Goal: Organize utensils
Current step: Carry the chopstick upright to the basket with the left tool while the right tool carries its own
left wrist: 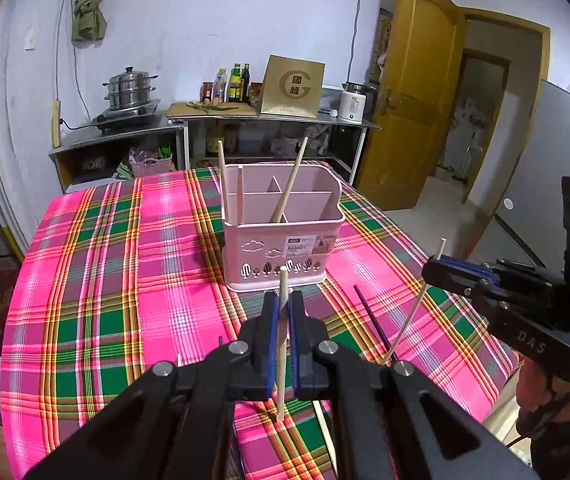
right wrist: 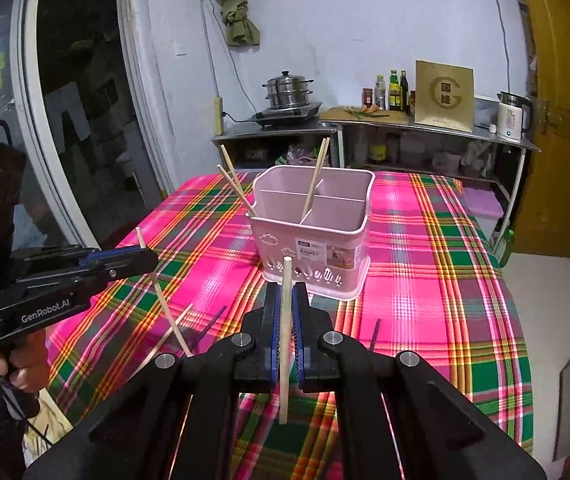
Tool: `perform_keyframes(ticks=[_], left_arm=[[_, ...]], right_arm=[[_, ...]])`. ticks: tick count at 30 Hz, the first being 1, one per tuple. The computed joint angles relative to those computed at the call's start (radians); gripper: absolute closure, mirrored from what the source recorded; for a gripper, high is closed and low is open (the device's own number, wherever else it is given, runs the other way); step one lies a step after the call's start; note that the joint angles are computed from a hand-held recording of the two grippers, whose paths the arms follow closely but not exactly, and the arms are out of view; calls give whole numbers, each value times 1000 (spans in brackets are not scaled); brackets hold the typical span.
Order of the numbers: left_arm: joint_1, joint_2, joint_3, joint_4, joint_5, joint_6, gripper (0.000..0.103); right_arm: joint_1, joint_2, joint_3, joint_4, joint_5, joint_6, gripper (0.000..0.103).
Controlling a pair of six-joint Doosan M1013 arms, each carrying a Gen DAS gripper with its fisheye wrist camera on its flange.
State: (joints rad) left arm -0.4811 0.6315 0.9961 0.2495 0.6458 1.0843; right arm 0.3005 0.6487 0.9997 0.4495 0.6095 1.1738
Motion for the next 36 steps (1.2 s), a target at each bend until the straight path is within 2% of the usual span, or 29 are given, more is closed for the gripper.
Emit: perform_keyframes(ticks=[10,19,30,36], left_arm=[[-1,-7,4,-27,4,30,97],[8,-8,-10,-44,-11,39,97],[17,25,-126,-6,-39,34,97],[22,59,-221,19,-35,35,97]], right_arm=[[0,-27,40,20,-29,-40,97],[-5,-15,5,51,-61,-45,97],[-13,13,-68,158,-122,-94,97],[-13,45,-153,189,-133,-102,97]])
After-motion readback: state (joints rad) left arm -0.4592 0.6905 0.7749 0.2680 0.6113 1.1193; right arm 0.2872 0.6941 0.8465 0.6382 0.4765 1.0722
